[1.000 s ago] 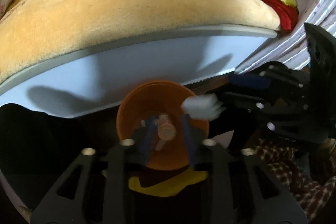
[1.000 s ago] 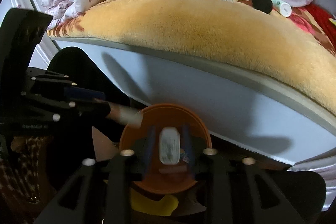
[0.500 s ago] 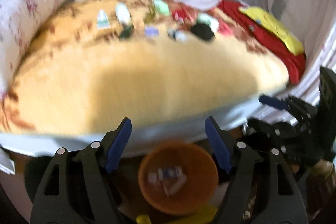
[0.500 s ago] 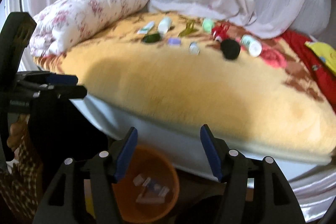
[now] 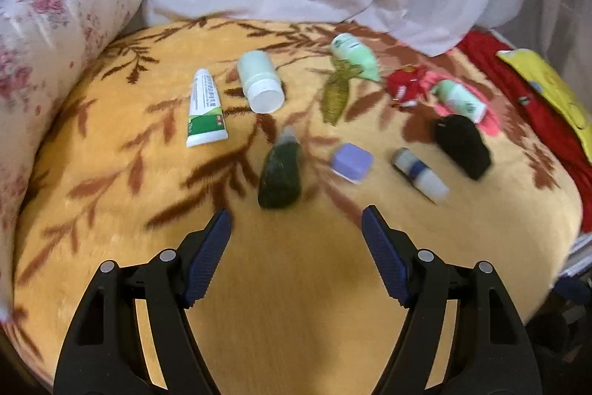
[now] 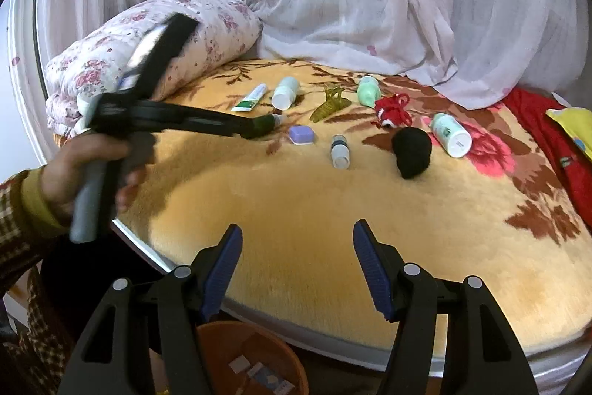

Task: Collect trash
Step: 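Grasp the dark green spray bottle with the left tool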

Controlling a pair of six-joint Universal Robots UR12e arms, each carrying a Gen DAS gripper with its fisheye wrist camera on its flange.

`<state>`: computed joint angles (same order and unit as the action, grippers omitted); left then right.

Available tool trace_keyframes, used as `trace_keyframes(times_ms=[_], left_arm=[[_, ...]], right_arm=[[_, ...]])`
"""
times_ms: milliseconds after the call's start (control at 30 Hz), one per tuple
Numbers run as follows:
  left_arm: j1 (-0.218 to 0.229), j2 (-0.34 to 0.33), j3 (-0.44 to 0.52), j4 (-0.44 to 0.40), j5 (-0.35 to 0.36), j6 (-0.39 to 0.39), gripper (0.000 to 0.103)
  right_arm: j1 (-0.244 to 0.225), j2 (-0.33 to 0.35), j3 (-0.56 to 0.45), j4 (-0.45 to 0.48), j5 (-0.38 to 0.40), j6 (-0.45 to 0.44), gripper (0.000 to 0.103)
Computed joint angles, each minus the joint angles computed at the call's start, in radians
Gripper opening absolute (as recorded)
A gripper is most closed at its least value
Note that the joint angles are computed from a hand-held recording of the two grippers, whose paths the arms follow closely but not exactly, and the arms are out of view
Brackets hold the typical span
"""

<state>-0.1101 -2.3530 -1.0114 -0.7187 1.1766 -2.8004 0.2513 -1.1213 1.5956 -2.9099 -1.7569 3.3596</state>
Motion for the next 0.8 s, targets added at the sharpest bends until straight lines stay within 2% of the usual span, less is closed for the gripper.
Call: trace_keyframes(times_ms=[233,267,300,367,433,567,800], left_arm=[[-0.030,-0.100,0.168,-0.113,0.100,-0.005,0.071],[-0.032,-0.115,0.196,-0.145,0.103,-0.009,0.064],[-0.034,-0.128,0.223,-0.182,0.107,-0.009,0.051],[-0.032,-0.138,0.238,-0.189,0.111,-0.024,0.033],[-0.025,-0.128,0.218,-0.160,0.091,-0.049,0.033],[-0.011,-0.075,0.118,-0.054,0.062,-0.063,0.033],[0.013,0.038,-0.075,0.071,-0.018,-0.028,0.033]], right_arm=[[-0.011,0.011,-0.011,-0.003,0.006,0.007,0.062],[-0.012,0.012,-0.012,-0.003,0.007,0.010,0.062],[-0.014,0.013,-0.013,-0.002,0.007,0.011,0.062],[-0.016,0.016,-0.017,0.007,0.009,0.014,0.062],[-0.018,0.021,-0.023,0.014,0.008,0.014,0.062],[-0.030,0.036,-0.052,0.034,0.031,0.013,0.062],[-0.051,0.107,-0.182,0.111,0.013,-0.001,0.061]])
